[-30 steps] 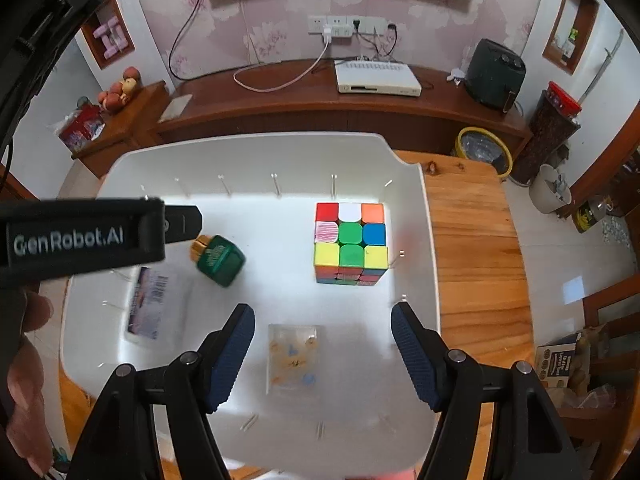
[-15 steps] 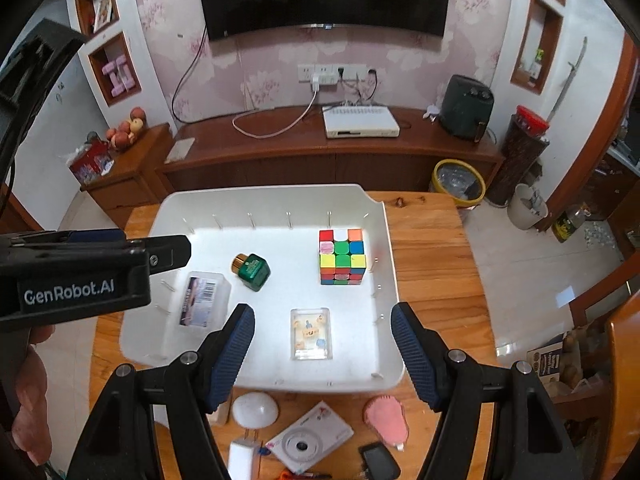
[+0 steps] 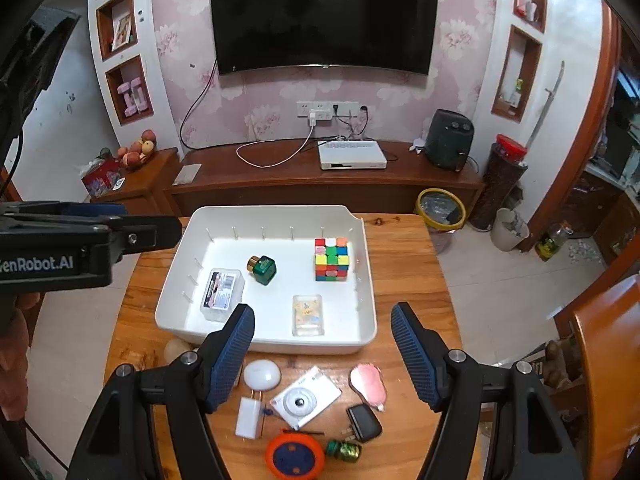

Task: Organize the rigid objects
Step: 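Release the jar and cube into the bin and lift both tools, then move both tools down toward the orange reel and green-gold can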

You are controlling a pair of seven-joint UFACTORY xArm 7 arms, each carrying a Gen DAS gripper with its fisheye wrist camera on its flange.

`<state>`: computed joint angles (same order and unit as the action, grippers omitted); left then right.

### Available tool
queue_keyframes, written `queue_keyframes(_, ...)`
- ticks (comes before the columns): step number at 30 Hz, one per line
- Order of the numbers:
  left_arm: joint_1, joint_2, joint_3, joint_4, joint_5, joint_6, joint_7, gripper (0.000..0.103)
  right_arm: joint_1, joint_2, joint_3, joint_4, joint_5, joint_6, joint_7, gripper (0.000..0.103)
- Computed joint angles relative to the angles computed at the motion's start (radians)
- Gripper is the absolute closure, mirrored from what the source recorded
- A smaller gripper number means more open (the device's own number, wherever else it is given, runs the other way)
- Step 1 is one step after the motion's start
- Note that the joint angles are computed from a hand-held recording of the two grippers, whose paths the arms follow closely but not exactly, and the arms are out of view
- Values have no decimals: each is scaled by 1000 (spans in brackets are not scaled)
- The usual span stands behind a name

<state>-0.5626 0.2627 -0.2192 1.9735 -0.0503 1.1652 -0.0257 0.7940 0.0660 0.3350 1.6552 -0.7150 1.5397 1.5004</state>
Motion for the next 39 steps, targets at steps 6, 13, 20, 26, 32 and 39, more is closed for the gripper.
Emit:
queue_keyframes(6,11,-111,-23,-138,-41,-56,74,27,59,0,36,32,-17,126,89,31)
queue_keyframes(13,28,-233,-42,-307,-140,-105,175,27,112,-13,66,16,20,222,241,31)
queue_keyframes(20,26,-338,-47,-499,-207,-126,261,27,121,-59,87,-83,134,211,409,31)
queue_keyframes(26,21,-390,-48,-642,-233,-113,270,27,73,-130,104,-224,247,105,497,31)
queue_keyframes(32,7,-432,-61,-793,-228,-165,242,27,-1,-223,99,-417,373,-94,506,31)
queue_keyframes(39,-21,-393,-83,-889,-217,-240,143,27,-96,-311,76,-647,519,-416,436,31)
